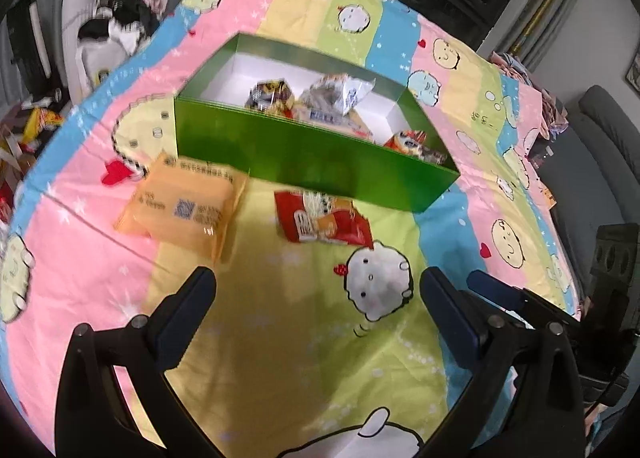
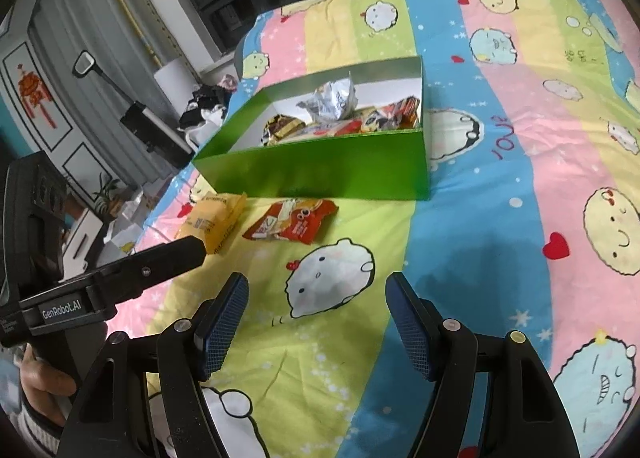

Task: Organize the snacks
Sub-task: 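Move the right gripper toward the red panda-printed snack bag, then grasp the red panda-printed bag with the right gripper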

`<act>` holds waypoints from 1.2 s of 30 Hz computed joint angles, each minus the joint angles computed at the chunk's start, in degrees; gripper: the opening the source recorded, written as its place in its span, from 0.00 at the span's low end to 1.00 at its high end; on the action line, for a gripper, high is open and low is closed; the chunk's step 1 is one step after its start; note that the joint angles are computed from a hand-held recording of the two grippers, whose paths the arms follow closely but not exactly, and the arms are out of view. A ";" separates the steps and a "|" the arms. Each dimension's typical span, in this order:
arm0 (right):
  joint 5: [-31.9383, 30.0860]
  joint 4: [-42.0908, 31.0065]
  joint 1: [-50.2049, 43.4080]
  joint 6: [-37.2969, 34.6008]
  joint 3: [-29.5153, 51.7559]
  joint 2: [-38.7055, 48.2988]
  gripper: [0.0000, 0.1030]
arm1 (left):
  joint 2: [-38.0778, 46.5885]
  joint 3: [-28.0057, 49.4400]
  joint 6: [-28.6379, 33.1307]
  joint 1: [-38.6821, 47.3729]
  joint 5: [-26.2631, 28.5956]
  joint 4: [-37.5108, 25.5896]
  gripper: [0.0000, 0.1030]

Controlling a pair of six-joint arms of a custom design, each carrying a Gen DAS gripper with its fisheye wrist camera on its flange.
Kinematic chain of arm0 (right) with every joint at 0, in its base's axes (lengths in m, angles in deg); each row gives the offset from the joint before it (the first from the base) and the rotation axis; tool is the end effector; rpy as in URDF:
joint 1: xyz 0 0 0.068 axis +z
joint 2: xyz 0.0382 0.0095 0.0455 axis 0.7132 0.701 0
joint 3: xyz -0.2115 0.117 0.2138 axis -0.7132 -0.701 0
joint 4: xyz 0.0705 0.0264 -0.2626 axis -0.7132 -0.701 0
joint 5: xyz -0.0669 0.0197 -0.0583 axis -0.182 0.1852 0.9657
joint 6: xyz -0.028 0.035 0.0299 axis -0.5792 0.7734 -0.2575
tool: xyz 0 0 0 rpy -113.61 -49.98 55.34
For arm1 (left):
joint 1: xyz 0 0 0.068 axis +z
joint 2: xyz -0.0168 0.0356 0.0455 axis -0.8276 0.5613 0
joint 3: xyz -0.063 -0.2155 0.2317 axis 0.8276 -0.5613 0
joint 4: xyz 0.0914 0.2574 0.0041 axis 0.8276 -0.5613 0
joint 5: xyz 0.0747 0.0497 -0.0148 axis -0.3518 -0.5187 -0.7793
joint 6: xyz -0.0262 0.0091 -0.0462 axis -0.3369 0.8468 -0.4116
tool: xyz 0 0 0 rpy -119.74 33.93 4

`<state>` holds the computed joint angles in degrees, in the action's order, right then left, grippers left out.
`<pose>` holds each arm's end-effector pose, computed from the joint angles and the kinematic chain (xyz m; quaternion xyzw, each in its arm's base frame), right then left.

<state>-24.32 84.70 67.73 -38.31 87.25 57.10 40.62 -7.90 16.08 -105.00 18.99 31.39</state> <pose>0.2696 0.1304 0.1325 -0.2564 0.8721 0.3184 0.2691 0.1740 -0.1741 0.1464 -0.2211 0.9000 -0.1107 0.3590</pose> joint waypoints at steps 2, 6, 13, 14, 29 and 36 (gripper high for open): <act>0.05 -0.19 0.44 0.09 0.54 1.15 0.70 | 0.17 -2.68 -0.18 1.24 2.95 5.35 0.99; 0.08 -0.25 1.19 0.23 1.50 3.25 0.70 | 1.54 -6.67 -0.16 3.91 8.61 15.19 0.99; -0.25 -0.59 2.11 0.06 3.84 7.07 0.70 | 5.62 -11.36 -0.36 9.22 17.11 30.61 0.98; -0.27 -0.65 2.24 -0.04 4.34 7.64 0.70 | 5.76 -11.34 -0.15 9.78 17.84 31.26 0.97; -3.24 -2.72 4.60 2.31 15.11 16.14 0.69 | 11.28 -5.55 6.44 21.30 27.36 31.42 0.69; -3.05 -4.30 6.37 1.88 18.70 18.93 0.52 | 12.67 -5.77 6.13 21.80 28.86 32.22 0.49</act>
<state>-27.37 80.40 74.10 -36.43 105.95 76.03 53.29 -13.66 22.20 -83.20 47.85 63.61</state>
